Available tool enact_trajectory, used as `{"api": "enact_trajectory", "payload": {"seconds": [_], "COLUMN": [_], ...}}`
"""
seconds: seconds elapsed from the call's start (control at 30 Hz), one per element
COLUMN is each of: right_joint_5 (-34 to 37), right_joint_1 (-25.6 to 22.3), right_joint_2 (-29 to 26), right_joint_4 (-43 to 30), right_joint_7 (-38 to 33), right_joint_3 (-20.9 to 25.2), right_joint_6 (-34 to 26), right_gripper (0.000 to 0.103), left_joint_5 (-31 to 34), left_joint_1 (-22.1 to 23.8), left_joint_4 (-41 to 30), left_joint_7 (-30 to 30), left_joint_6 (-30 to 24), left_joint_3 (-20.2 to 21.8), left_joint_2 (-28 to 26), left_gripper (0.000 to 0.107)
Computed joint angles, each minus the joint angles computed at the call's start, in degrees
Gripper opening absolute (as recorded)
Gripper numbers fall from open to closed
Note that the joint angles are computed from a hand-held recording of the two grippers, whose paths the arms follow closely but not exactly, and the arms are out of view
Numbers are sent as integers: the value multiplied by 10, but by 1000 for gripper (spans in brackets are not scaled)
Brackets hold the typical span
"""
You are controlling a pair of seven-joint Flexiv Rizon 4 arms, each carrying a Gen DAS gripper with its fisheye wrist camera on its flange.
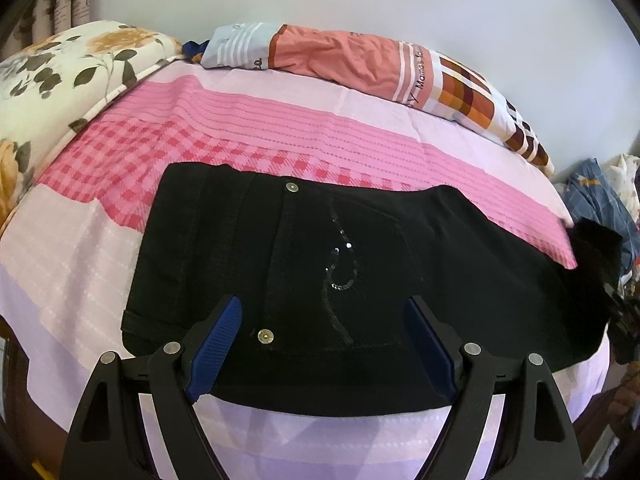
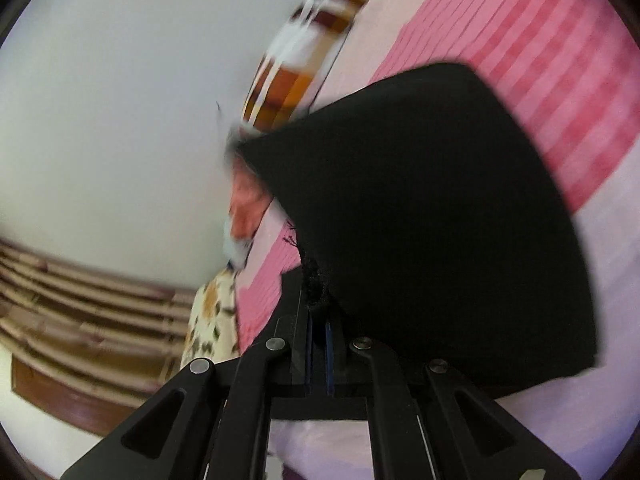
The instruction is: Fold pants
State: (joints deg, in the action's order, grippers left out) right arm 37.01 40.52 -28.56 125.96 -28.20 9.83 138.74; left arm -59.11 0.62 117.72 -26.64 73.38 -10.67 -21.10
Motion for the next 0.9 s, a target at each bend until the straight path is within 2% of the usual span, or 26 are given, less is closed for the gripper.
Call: {"api": "enact_trajectory", "payload": {"seconds": [0.07,0.2,0.37,0.5,0.67,0.9], "right_joint_5": [-66,-152,-233,-280,-311,-333], "right_joint_1": [-26,-46,-51,-60,-58,-61], "right_joint_2": [-29,-66,-89,-102,-105,-110], "right_joint_4": [-24,-64,-99,-113,-129,-137], "right_joint_7": [26,60,79,93,96,105], "right_joint_3": [12,20,16,21,14,14], "right_joint_6": [-1,-23,-61,-77,-112,-131], "right_gripper": [4,5,5,5,6,7], "left_joint_5": [4,26,38,60,77,98], "left_joint_1": [0,-2,1,2,7,11], "left_joint_4": [1,0,2,-1,-5,-7], "left_joint_7": [-4,-23,-34,-54,-71,-85], "left_joint_6": [-7,-18,-25,-38,-47,-53], "left_joint_3": [2,9,8,14,14,15], "left_joint_2": [0,-2,-4,-8,-14,-17], "left_gripper": [83,83,83,83,83,83]}}
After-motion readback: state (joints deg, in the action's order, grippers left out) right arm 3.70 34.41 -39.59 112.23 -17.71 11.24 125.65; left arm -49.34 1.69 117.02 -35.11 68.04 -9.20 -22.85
